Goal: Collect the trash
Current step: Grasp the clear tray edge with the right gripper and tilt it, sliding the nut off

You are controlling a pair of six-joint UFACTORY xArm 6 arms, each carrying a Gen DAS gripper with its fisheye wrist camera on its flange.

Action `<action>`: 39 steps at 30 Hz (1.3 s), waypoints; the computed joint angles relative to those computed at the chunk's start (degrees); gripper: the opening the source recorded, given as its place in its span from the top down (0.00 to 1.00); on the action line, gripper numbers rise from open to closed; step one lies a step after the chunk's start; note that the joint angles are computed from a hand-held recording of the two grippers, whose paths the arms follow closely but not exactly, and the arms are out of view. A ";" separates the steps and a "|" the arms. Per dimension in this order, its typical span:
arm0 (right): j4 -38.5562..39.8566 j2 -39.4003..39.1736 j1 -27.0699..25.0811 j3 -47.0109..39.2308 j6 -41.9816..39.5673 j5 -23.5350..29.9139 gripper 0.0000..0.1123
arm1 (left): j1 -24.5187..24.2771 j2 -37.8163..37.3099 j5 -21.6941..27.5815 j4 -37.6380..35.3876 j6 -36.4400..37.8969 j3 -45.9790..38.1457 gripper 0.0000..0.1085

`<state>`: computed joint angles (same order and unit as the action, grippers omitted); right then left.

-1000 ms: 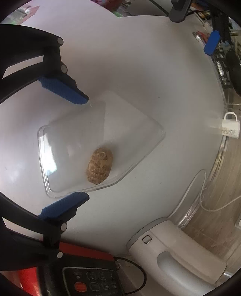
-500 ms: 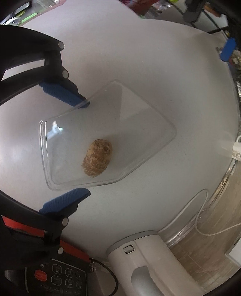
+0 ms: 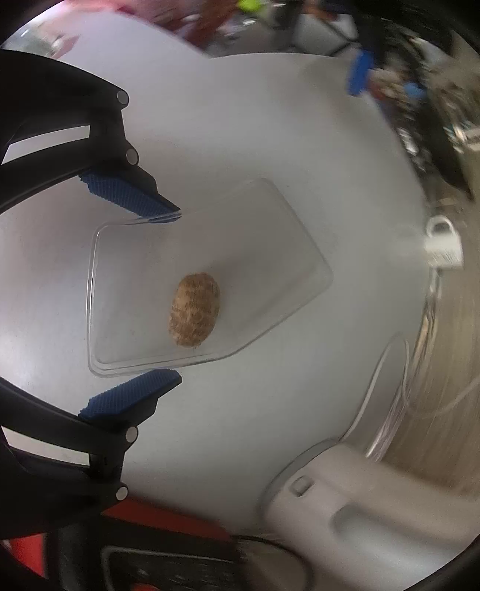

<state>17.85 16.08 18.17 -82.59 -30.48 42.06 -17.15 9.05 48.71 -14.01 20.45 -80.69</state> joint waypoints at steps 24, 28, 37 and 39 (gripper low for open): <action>6.73 1.92 -0.36 -1.11 9.35 -2.35 0.26 | -0.53 2.48 1.50 -1.15 -0.18 -2.38 0.13; 5.98 2.12 -0.14 -1.28 10.24 -2.70 0.25 | -0.38 2.19 1.42 -1.29 -0.32 -1.91 0.13; -1.69 3.26 1.68 -1.07 15.49 -4.35 0.23 | -0.17 1.82 1.56 -1.59 -0.67 -1.58 0.13; -1.09 3.47 1.65 -1.18 15.11 -4.59 0.23 | -0.12 1.96 1.71 -1.57 -0.86 -1.70 0.13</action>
